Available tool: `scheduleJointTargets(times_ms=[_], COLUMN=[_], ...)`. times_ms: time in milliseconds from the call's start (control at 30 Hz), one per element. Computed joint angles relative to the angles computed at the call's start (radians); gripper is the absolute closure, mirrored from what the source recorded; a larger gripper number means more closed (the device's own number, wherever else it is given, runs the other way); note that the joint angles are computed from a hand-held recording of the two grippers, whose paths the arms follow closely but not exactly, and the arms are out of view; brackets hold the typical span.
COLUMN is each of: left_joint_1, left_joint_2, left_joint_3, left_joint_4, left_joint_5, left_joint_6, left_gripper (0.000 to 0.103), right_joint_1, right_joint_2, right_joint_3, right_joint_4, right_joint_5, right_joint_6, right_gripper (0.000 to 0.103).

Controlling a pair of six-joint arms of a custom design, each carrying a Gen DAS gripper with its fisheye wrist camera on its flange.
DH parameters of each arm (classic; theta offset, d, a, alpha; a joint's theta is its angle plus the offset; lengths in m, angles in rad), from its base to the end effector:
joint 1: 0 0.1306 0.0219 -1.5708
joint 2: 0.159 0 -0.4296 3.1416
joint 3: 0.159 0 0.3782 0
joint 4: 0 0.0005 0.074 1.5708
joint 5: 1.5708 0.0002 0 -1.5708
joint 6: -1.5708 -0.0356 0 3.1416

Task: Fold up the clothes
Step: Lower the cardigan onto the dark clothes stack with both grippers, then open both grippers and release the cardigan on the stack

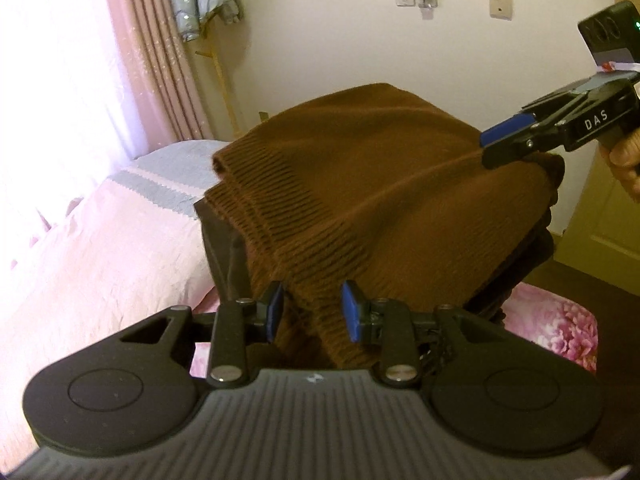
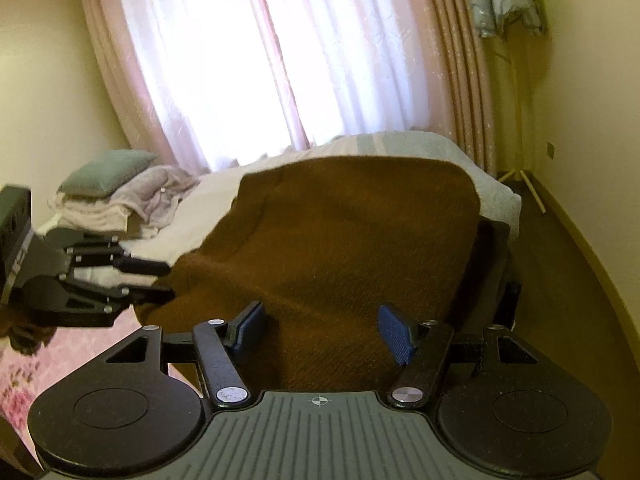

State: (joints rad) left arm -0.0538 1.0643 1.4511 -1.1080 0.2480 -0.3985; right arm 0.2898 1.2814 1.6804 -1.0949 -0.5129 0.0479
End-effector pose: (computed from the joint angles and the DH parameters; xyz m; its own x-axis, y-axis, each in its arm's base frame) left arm 0.3063 -0.0257 0.6054 -0.5160 0.4045 -0.7551 0.4736 0.8692 0.1420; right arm 0.3737 0.1291 0.6360 -0.5844 -0.2178 -0.7817 -0.6386 0.7178 0.2775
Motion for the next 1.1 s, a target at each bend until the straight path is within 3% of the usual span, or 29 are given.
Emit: scheduleJointTargets(times_ms=[333, 500, 1100], left_joint_1=[-0.002, -0.021, -0.012], left_joint_2=[-0.002, -0.002, -0.021], left_joint_3=[0.025, 0.015, 0.021], left_joint_4=[0.057, 0.049, 0.065], left_joint_5=[0.009, -0.008, -0.019], left_joint_6=[0.066, 0.069, 0.105], left_gripper=[0.071, 0.071, 0.064], right_joint_1=[-0.006, -0.007, -0.025], right_joint_2=[-0.028, -0.034, -0.079], right_joint_3=[-0.01, -0.016, -0.046], right_joint_4=[0.039, 0.024, 0.085], right_joint_5=[0.04, 0.05, 0.08], right_joint_6=[-0.03, -0.023, -0.084], right_gripper=[0.037, 0.037, 0.037])
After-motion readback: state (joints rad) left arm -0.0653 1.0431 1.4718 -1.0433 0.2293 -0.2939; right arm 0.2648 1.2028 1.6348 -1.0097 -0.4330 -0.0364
